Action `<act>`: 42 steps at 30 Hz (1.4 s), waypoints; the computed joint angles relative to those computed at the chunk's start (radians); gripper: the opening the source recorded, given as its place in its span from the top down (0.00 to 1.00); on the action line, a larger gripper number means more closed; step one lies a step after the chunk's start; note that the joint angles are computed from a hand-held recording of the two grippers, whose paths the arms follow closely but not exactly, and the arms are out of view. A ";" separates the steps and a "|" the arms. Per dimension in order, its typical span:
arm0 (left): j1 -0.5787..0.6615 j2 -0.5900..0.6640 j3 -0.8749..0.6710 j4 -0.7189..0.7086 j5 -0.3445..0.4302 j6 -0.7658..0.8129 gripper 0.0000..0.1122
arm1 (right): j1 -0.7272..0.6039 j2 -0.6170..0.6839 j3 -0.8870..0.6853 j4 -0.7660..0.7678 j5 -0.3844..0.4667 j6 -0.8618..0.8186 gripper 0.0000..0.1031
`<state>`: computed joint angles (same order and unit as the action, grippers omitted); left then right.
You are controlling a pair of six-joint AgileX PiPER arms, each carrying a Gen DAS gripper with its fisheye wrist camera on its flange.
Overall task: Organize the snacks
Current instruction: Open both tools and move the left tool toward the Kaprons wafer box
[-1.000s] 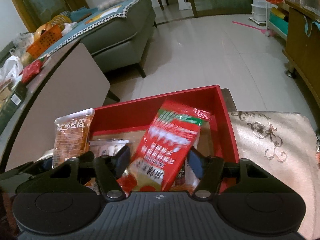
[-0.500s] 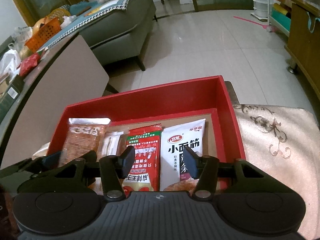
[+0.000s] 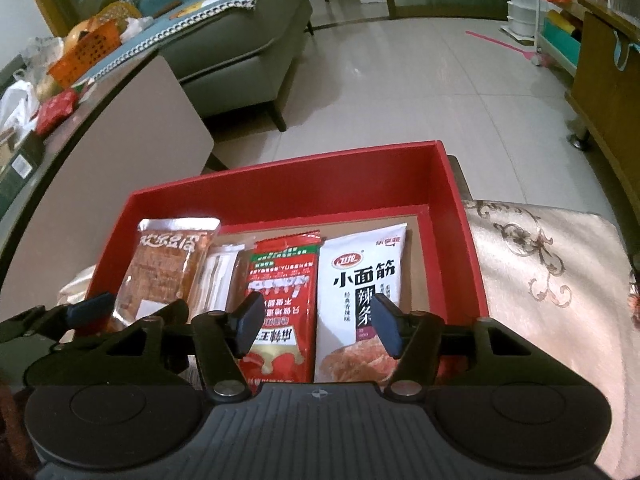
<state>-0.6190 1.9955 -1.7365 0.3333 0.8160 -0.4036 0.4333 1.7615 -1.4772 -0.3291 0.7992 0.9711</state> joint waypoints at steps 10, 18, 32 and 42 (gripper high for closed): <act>0.027 -0.071 0.072 -0.134 0.047 0.057 0.42 | 0.050 0.006 -0.032 0.029 0.097 -0.028 0.32; 0.030 -0.136 0.111 -0.160 0.069 0.082 0.41 | 0.071 -0.036 -0.003 0.047 0.147 -0.021 0.29; 0.114 -0.263 0.214 -0.336 0.099 0.221 0.41 | 0.081 -0.021 -0.067 0.108 0.219 -0.079 0.25; 0.187 -0.465 0.404 -0.371 0.089 0.216 0.39 | 0.138 -0.155 -0.013 0.028 0.192 0.014 0.24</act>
